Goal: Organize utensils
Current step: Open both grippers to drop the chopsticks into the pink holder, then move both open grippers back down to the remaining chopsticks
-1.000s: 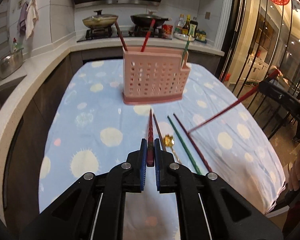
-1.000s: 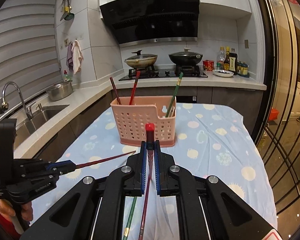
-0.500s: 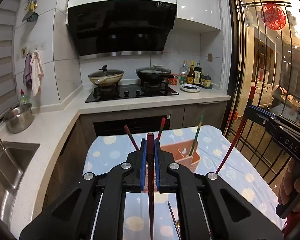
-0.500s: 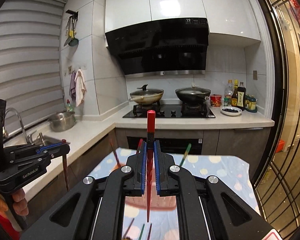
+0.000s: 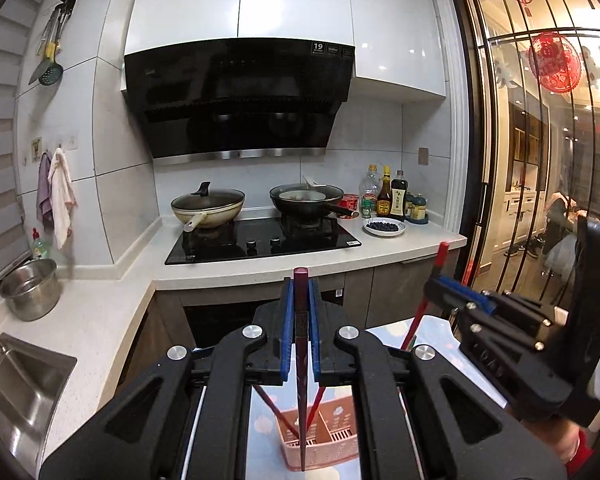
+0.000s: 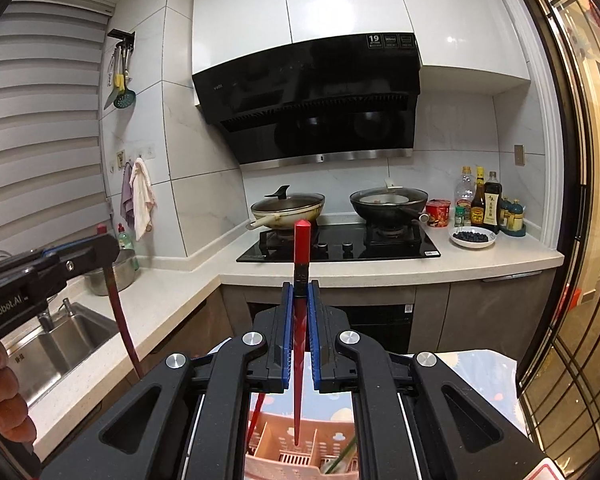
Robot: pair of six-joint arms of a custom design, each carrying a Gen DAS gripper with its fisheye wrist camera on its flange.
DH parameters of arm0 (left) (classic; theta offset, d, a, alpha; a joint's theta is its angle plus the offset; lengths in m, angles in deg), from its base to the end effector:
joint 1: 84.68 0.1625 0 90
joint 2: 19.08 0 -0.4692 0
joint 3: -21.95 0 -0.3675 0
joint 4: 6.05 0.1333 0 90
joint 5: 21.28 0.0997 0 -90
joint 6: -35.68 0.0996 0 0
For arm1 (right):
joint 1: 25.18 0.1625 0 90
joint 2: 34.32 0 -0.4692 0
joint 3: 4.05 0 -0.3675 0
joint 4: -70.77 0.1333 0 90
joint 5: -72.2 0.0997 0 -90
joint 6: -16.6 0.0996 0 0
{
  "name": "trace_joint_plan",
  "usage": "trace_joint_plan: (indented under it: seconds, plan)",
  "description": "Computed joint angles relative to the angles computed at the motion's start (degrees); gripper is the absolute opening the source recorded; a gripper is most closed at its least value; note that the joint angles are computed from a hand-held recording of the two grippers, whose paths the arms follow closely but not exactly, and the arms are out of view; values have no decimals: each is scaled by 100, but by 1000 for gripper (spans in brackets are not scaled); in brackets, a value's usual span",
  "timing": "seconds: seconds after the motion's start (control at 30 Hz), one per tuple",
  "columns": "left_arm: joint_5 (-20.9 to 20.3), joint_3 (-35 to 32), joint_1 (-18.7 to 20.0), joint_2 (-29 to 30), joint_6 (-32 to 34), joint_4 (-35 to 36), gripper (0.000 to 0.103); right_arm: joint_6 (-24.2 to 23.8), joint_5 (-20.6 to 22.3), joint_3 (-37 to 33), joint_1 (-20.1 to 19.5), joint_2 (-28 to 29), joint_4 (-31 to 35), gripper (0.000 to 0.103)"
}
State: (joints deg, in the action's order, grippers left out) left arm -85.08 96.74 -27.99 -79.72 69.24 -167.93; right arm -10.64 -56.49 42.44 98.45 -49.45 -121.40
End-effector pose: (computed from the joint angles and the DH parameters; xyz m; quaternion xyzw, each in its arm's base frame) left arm -0.2446 -0.6950 0.5182 0.3787 0.7721 -0.4698 0.1995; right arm 0.5426 -0.6875 0.1623 0.2241 -0.7603 0.5608 0.2391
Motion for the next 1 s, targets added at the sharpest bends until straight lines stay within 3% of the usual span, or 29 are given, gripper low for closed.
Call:
trace_joint_plan:
  seconds: [0.17, 0.47, 0.6, 0.67, 0.7, 0.83, 1.0]
  plan:
    - [-77, -231, 42, 157, -35, 146, 7, 76, 49, -320, -74, 200, 339, 7]
    - [-149, -39, 230, 158, -183, 266, 7, 395, -93, -36, -239, 232, 550, 7]
    - [-33, 37, 289, 206, -304, 305, 7, 392, -203, 69, -275, 251, 505, 8]
    - [119, 170, 290, 231, -212, 127, 7, 384, -263, 198, -280, 230, 397, 14]
    - [215, 251, 284, 240, -164, 22, 9, 391, -264, 302, -285, 193, 324, 15]
    - [461, 559, 281, 232, -94, -300, 35, 455, -271, 734, -289, 34, 21, 27]
    - [690, 932, 265, 161, 14, -648, 36, 481, -303, 1231, -250, -148, -192, 29]
